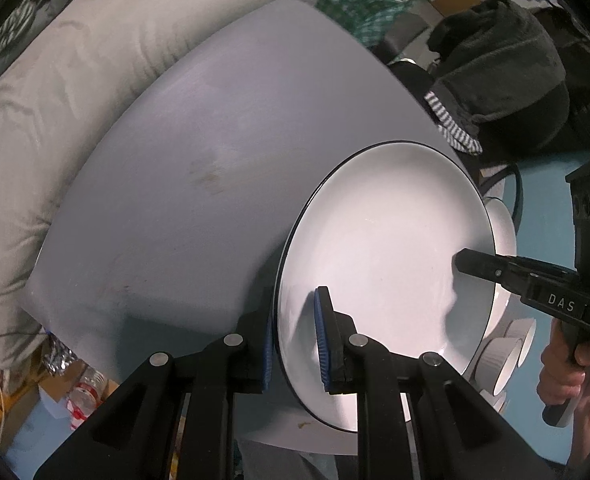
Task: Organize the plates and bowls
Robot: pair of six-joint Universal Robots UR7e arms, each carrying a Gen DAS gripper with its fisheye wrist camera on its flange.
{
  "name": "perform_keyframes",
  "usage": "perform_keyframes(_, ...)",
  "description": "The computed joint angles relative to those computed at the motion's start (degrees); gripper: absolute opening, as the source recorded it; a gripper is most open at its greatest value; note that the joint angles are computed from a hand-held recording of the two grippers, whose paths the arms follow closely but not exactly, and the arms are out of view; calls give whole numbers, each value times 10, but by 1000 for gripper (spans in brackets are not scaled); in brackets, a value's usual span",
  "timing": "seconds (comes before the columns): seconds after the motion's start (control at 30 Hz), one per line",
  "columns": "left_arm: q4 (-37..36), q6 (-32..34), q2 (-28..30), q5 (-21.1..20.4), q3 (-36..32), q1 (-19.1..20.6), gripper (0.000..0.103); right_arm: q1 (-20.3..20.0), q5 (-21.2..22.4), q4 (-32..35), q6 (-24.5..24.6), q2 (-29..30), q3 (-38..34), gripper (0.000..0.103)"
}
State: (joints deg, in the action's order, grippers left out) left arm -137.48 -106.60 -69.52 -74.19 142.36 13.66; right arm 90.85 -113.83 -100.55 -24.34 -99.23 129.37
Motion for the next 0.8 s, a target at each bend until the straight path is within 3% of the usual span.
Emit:
perform_keyframes(0.47,-23,142,107,9,-106,47,17,-72,-7,8,-31,-47,-42,12)
perform_keyframes(0.8,-23,233,188,1,-190,81,18,-141,-5,12,-43,-51,-93,12)
